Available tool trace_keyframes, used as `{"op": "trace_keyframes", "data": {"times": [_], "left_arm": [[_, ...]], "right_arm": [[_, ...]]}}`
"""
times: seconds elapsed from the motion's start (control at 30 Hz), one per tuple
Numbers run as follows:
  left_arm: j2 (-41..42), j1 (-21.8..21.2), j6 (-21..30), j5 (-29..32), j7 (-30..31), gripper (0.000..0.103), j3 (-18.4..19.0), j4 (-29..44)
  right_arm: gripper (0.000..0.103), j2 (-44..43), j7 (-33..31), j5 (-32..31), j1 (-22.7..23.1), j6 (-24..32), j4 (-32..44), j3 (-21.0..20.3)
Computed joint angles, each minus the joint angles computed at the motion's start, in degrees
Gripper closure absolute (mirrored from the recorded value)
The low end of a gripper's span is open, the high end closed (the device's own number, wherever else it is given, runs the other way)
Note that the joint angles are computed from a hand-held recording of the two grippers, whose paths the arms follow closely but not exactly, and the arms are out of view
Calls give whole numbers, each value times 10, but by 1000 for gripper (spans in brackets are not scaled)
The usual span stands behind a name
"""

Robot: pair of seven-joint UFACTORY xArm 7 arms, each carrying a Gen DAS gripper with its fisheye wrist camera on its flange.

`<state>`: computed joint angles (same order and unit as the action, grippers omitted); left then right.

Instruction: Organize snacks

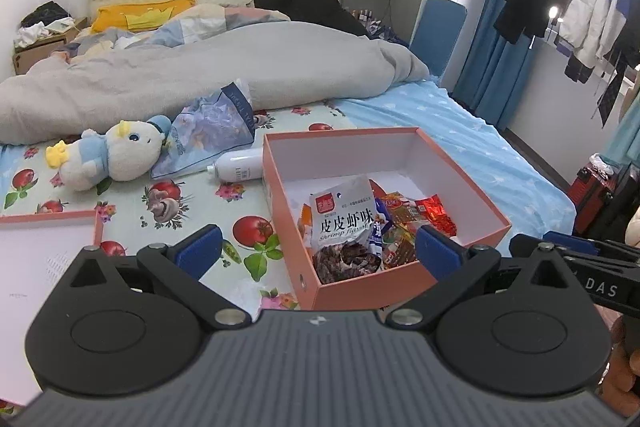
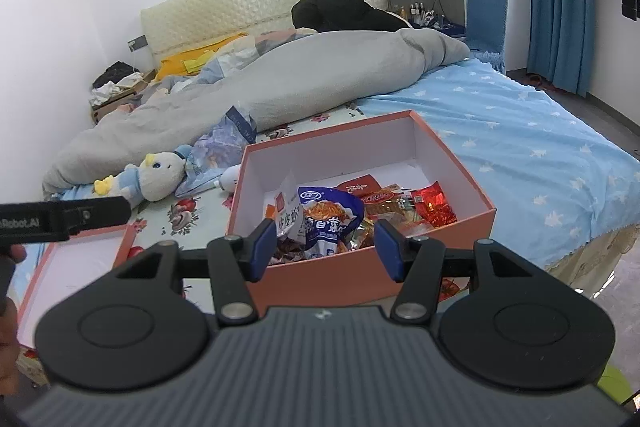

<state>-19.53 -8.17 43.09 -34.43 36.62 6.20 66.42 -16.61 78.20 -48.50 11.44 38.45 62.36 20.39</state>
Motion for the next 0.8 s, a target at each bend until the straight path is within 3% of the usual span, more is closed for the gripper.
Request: {"op": "trace_keyframes", "data": {"times": [0.8], "left_arm": [[17,7,2,-14,7,0,1,22]], "right_arm": [[46,4,15,-36,4,23,13,2]]}}
